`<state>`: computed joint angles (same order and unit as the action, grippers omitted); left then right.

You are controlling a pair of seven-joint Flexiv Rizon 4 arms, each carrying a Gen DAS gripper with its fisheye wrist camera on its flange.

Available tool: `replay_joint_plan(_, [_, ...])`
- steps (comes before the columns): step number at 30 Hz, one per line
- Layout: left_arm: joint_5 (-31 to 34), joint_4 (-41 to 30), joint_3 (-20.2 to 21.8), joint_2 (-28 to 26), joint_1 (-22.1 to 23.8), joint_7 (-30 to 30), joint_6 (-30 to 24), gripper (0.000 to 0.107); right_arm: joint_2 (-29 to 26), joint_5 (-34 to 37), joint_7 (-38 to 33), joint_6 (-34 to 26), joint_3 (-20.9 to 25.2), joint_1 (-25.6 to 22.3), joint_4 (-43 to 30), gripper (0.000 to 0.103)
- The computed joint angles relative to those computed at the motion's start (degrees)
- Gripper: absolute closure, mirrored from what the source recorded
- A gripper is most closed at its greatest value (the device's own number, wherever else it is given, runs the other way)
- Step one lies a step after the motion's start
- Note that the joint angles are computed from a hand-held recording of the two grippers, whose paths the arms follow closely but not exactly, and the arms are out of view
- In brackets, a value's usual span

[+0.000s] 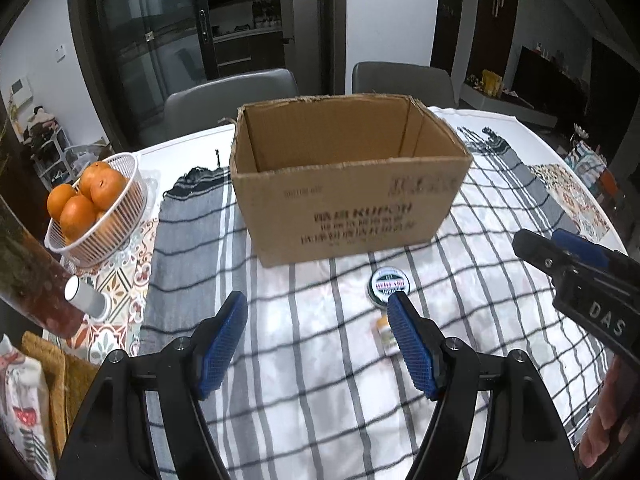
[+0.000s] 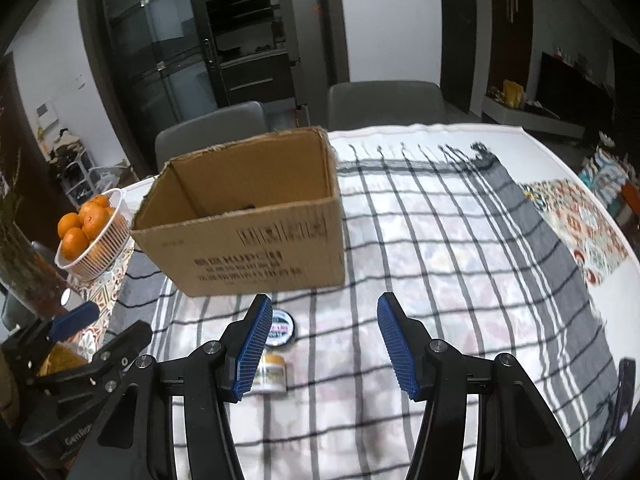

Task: Organize rigid objects
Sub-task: 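Withdraw both open tools from the box toward the jar and tin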

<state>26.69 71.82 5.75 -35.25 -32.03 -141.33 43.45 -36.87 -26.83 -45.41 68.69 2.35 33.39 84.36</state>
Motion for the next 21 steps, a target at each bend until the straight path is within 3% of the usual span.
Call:
replay_joint_plan(5, [0.0, 0.3, -0.1, -0.3, -1.1, -2.5, -1.4, 0.035, -0.2, 2.6, -2.2, -0.2, 2.4, -1.9, 0.8, 0.047])
replay_joint_plan(12, [-2.1, -2.6, -1.1, -2.7, -1.1, -2.5, -4.2, 0.035, -1.9, 6.9, -10.8, -3.8, 6.1, -4.7, -2.0, 0.047])
replay_joint_plan(21, [-7.0, -3.8, -2.3, -6.0, 0.1, -0.4, -2.1, 0.035, -4.7, 13.4, -20.6, -9.6, 9.0, -6.5, -7.8, 0.047])
